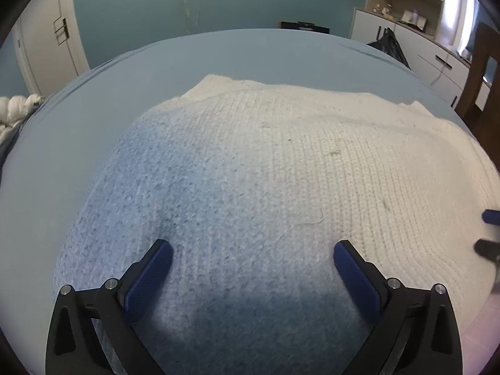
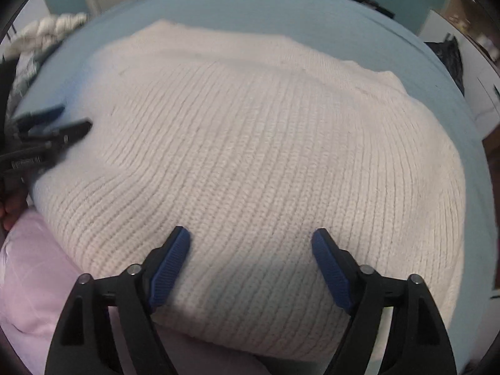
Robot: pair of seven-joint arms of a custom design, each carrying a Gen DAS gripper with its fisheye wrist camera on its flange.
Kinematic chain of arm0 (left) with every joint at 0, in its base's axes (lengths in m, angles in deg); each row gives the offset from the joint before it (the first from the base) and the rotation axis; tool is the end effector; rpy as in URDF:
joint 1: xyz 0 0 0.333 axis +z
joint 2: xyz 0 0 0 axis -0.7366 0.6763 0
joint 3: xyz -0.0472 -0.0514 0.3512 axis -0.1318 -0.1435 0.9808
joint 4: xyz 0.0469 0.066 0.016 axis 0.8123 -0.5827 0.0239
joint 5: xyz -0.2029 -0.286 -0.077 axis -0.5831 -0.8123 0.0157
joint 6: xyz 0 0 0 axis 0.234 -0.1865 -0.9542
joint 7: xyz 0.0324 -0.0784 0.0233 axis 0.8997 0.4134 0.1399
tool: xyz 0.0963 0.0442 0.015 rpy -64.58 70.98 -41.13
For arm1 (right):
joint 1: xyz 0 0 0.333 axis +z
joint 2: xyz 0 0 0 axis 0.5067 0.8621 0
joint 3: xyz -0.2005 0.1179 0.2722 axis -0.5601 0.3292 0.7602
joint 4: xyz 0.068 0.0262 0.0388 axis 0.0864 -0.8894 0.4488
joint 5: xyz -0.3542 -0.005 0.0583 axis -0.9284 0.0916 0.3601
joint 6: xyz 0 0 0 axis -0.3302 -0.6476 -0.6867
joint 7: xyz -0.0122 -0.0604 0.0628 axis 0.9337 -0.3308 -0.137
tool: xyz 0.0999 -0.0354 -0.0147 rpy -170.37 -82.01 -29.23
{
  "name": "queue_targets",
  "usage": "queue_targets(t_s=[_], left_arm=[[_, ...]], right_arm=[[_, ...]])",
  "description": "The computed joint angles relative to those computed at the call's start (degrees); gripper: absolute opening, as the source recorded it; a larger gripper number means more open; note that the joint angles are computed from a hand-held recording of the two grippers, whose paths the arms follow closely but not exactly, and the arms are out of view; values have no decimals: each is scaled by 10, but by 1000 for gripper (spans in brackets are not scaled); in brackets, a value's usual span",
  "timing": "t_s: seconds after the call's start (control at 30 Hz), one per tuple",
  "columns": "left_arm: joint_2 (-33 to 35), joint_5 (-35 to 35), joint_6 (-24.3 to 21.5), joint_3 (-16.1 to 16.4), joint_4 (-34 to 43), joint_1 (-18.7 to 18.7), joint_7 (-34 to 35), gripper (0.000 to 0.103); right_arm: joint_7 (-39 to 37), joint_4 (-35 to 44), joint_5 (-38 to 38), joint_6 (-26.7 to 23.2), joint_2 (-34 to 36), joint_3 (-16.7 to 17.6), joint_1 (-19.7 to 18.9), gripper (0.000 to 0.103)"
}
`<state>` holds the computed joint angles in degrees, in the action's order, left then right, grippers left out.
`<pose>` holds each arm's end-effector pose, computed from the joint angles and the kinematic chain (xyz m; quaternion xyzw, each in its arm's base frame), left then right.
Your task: Fold small clothes
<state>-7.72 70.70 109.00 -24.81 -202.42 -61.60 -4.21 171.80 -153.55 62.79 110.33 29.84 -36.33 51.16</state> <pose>0.3769 -0.2621 0.6377 -0.5153 0.8066 -0.2479 0.1498 0.4357 0.2313 0.5998 -0.6637 0.7176 -0.1465 0.1520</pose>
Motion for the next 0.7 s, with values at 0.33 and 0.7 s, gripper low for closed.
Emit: queue_targets(t_s=[0.33,0.7], left_arm=[[-2,5,6,-3,-3,4,-11,103],[-18,-7,13,0,-17,0,-9,103]], right_arm=[[263,-225,23,-32,-294,-69,-91,81],[155,-282,104,69,-278,-71,-34,72]])
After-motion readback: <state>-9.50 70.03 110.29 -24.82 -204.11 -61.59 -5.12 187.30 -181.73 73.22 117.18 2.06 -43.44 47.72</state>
